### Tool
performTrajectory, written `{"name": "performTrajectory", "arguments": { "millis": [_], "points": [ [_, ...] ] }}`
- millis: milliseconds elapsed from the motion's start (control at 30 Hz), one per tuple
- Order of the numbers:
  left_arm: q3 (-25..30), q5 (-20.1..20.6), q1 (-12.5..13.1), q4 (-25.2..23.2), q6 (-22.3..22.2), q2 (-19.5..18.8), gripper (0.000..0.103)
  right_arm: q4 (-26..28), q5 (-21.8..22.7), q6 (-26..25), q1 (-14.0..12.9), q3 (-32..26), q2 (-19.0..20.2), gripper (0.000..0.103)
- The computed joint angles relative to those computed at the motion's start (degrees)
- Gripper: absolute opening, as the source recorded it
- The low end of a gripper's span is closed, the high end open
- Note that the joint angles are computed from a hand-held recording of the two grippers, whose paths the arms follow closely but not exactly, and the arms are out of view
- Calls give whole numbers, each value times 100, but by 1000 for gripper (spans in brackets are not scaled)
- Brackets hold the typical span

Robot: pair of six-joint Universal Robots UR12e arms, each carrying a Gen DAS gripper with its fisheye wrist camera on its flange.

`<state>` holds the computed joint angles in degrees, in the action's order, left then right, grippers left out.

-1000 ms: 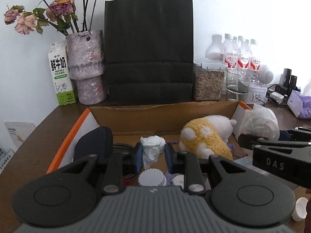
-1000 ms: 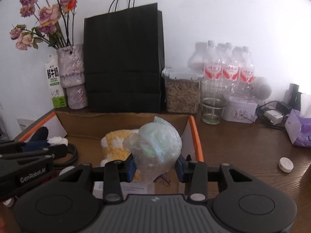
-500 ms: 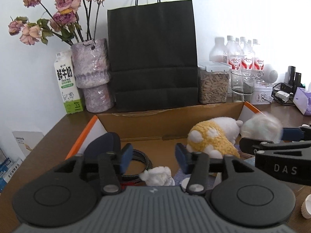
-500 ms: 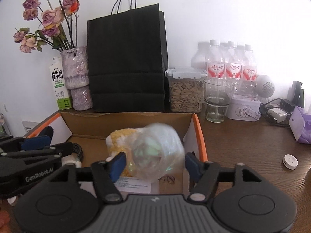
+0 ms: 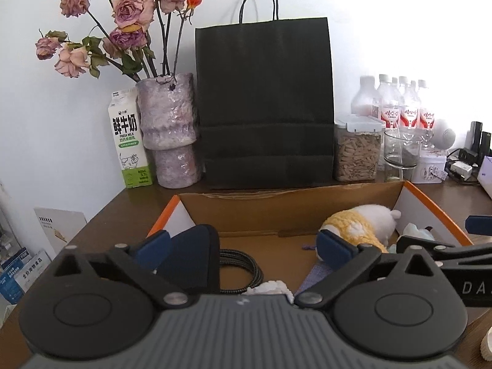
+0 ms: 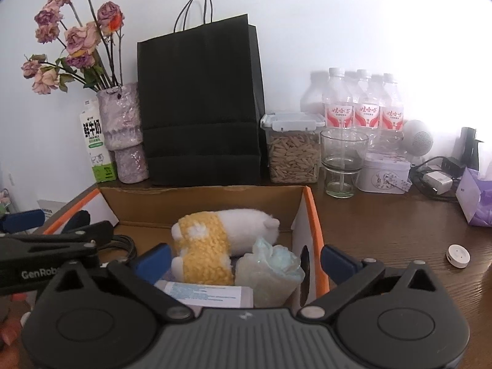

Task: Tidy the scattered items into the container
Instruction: 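Withdraw both tools from the box back over the table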

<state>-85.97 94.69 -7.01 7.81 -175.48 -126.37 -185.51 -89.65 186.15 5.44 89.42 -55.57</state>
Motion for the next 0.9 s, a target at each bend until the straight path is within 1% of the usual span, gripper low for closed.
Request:
{"name": "performTrajectory", "arguments": {
  "millis": [300, 400, 567, 667, 767, 900],
  "points": [
    [-73, -3, -1, 158, -3, 53, 103, -82, 0, -5, 7, 80, -94, 103],
    [-150, -116, 24, 239, -36, 127, 103, -235, 3, -14, 17, 181, -180, 103],
    [-429, -487, 152, 364, -144, 357, 103, -776, -10, -54, 12, 499, -395, 103],
    [-662, -506, 226, 526, -59, 512, 103, -961, 0, -218, -7, 732, -563, 103],
    [-915, -573, 332, 577, 5, 688, 103, -1048, 9, -321, -36, 992, -732, 103],
    [-1221, -655, 491, 359, 68, 929, 103, -955, 36, -453, -89, 1335, -931, 103]
  ]
}}
